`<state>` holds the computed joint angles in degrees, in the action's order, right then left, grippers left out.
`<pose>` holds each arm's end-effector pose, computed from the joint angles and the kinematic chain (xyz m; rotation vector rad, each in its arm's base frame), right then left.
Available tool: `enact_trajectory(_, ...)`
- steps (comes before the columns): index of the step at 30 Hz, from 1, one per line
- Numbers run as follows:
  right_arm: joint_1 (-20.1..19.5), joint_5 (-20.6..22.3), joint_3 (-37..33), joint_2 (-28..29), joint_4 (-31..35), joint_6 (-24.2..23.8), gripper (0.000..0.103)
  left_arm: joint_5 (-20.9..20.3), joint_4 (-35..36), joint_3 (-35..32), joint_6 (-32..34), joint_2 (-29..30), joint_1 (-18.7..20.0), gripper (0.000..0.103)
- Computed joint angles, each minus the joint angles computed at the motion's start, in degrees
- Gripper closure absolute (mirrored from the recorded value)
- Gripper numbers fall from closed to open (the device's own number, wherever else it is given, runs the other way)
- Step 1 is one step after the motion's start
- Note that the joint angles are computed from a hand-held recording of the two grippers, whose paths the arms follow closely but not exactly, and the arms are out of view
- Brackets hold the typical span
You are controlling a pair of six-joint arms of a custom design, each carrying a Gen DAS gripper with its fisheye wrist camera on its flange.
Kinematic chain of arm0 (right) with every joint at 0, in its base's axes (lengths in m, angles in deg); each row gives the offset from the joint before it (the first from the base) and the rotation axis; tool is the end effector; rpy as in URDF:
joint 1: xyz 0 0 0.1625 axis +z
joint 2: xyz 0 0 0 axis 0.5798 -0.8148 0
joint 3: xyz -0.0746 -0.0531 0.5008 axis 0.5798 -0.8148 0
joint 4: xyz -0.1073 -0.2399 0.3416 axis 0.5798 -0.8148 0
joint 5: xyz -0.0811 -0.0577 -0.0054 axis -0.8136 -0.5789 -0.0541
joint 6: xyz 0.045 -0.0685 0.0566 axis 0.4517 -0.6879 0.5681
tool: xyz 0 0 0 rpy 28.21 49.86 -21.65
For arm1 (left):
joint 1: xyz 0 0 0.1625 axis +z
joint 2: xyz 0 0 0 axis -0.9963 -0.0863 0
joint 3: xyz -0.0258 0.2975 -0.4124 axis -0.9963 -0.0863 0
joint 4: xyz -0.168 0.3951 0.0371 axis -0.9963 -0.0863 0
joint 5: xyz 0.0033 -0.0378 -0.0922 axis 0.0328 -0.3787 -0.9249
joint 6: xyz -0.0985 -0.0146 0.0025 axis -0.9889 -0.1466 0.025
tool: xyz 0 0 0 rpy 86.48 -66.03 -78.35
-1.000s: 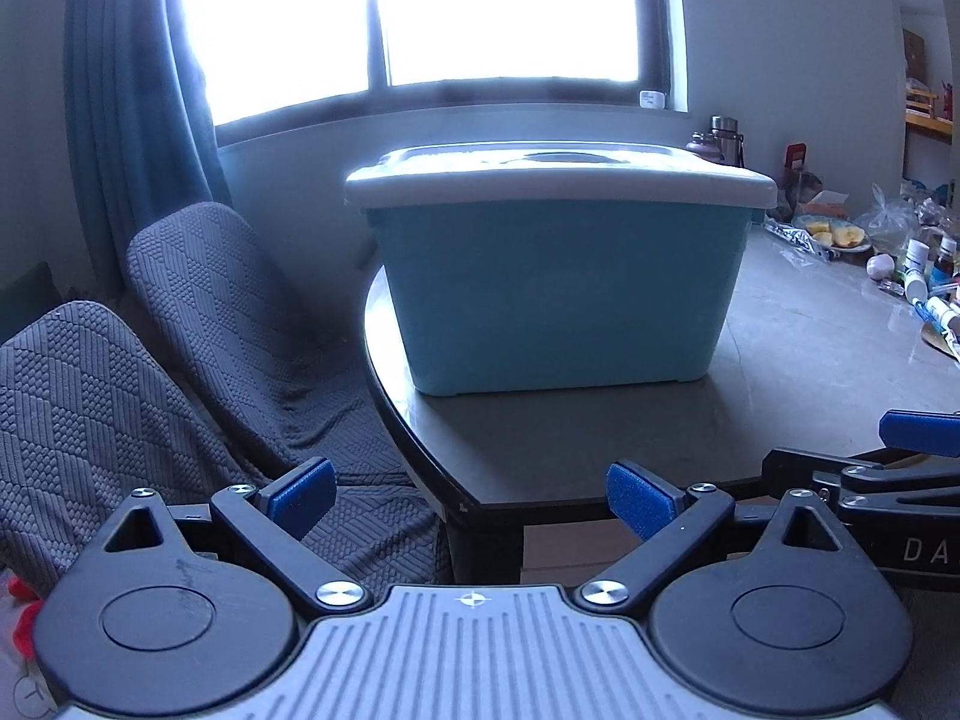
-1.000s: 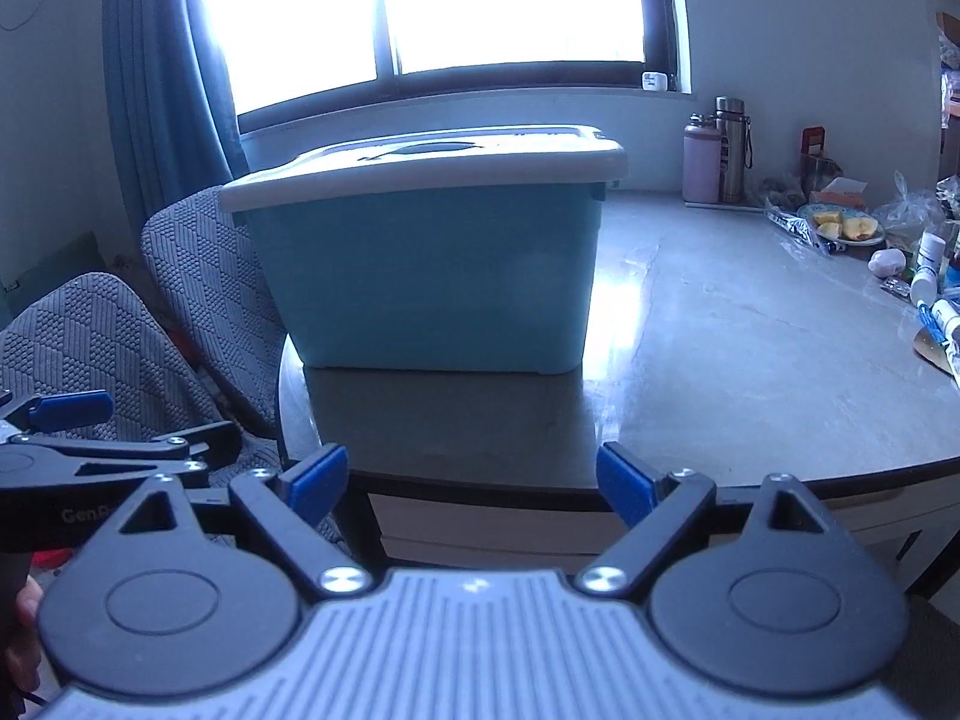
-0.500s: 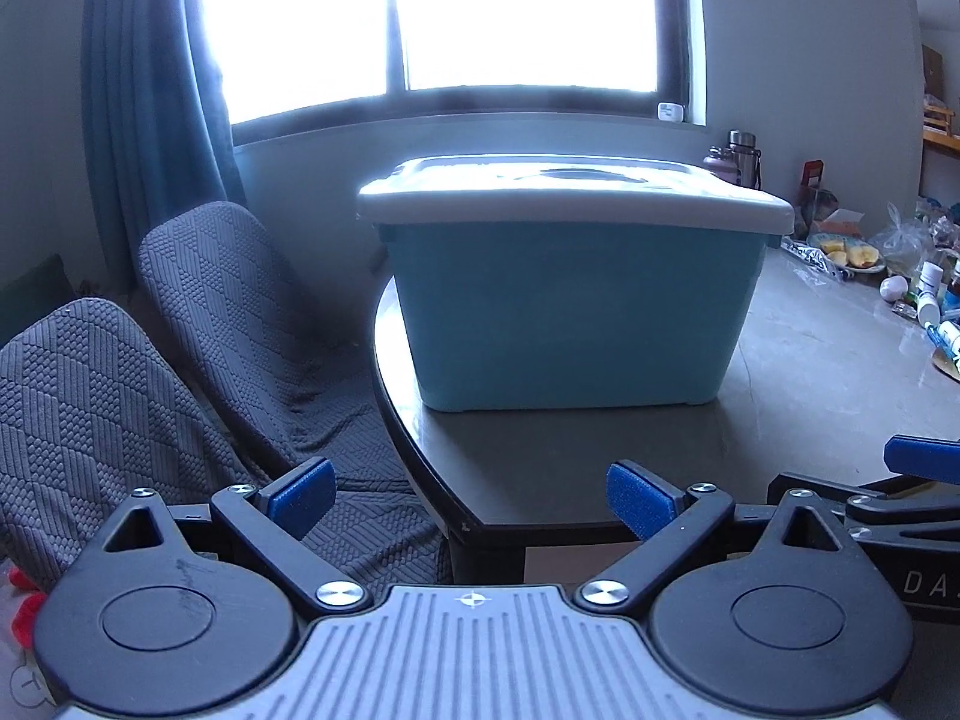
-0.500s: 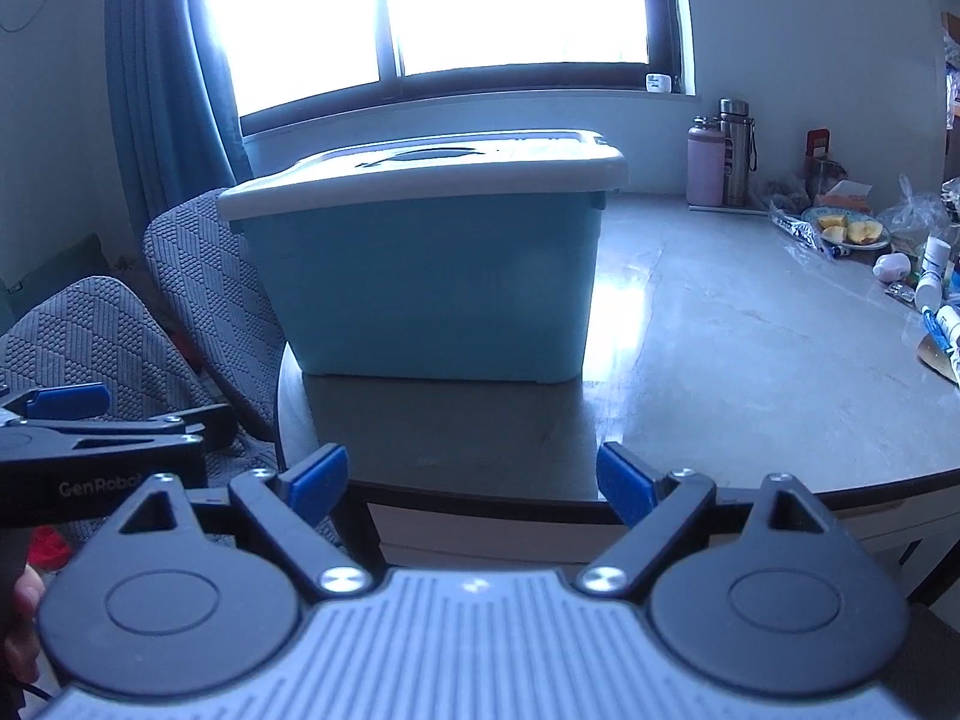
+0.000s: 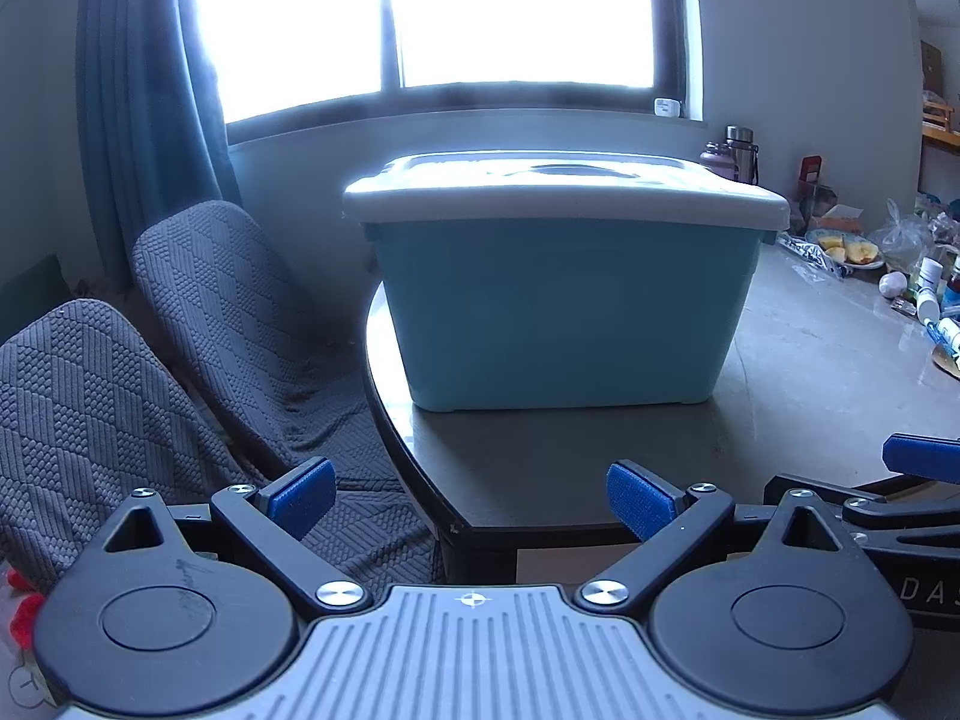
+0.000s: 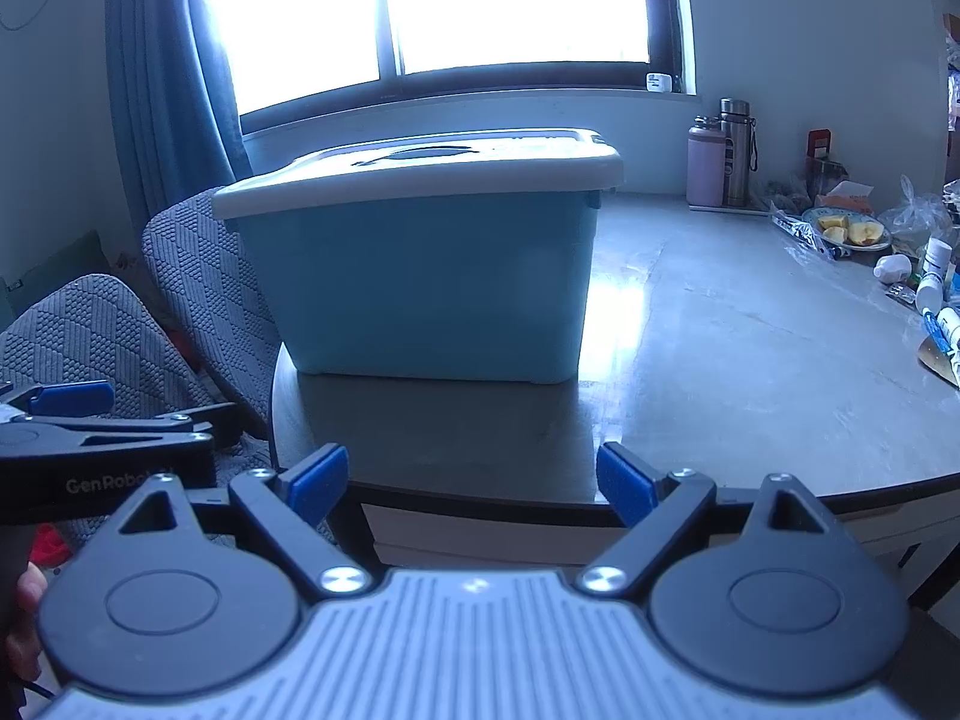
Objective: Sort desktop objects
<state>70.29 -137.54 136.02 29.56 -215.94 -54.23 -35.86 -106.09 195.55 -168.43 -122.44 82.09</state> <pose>0.1967 -0.2888 0.1730 1.0179 -2.3783 1.0604 -0.3083 -0.1943 0.1463 0.1767 1.8471 -1.2321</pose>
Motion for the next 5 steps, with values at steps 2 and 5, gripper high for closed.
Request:
enact_trajectory(2,-0.2,-0.1,-0.1,0.0,0.0,0.2,0.013,0.1,-0.2,0.0,0.1,0.2,0.0,0.005)
enact_trajectory(5,-0.5,0.0,0.1,0.0,-0.1,0.7,0.013,0.0,-0.6,0.1,-0.1,0.2,0.1,0.005)
